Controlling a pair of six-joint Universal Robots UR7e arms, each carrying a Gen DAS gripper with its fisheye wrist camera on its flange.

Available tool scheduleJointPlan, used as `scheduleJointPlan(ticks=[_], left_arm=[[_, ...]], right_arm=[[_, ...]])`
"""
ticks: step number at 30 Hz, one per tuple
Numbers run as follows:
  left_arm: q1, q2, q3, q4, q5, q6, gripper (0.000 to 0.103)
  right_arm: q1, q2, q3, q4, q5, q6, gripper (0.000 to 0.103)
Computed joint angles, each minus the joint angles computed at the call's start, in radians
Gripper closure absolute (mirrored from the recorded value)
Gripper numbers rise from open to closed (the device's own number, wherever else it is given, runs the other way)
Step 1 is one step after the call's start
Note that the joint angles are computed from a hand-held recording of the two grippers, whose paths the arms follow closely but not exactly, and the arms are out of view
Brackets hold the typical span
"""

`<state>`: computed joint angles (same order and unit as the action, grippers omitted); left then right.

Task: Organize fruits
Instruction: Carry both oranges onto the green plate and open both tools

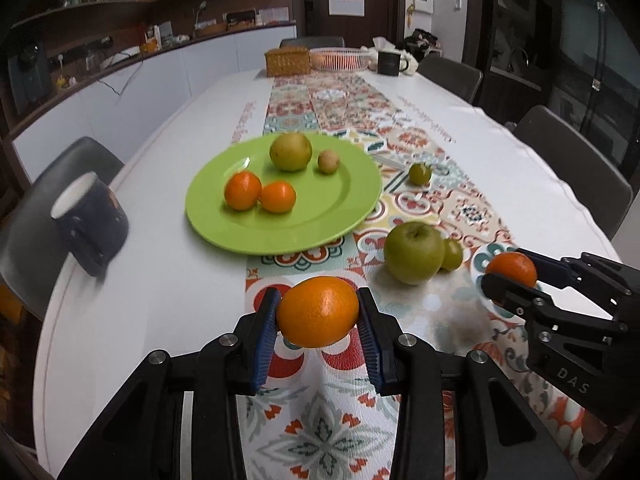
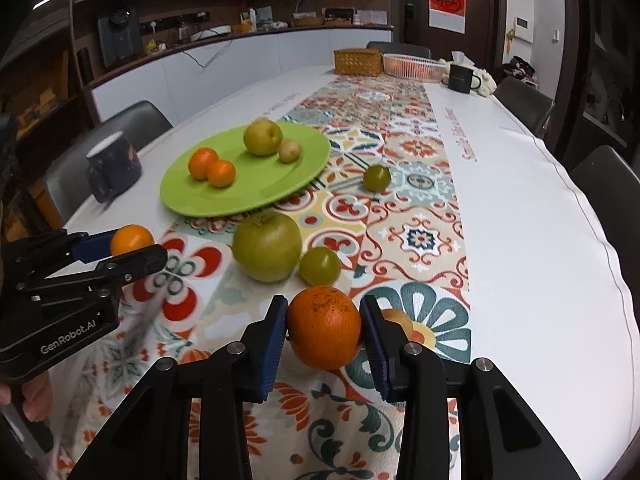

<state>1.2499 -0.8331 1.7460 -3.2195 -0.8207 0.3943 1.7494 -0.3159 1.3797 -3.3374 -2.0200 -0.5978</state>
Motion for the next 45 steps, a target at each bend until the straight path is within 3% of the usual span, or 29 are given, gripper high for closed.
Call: scheduleJointPlan(ticks=[13,21,36,45], left_arm=[[-0.046,-0.068,0.022,-0.079,0.01,0.056,0.065],[-0.037,-0.067,-0.068,-0.034,-0.018,0.084,0.065],[0.049,0.066,-0.397,0.204,-0.051,0.089,0.065],[0.107,0.199,-0.632,0.387,-0.065,0.072,0.065]], right_arm=[[0.054,-0.034,0.005,-0.029,0.097,-0.021,0.065],[0.08,-0.002,-0.119,0.076,0.134,-0.015,0.065],[0.091,0.213,-0.628,0.48,0.101,0.044,0.065],[0.075,0.445,-1.081,0.781,0.059,0.072,0.065]])
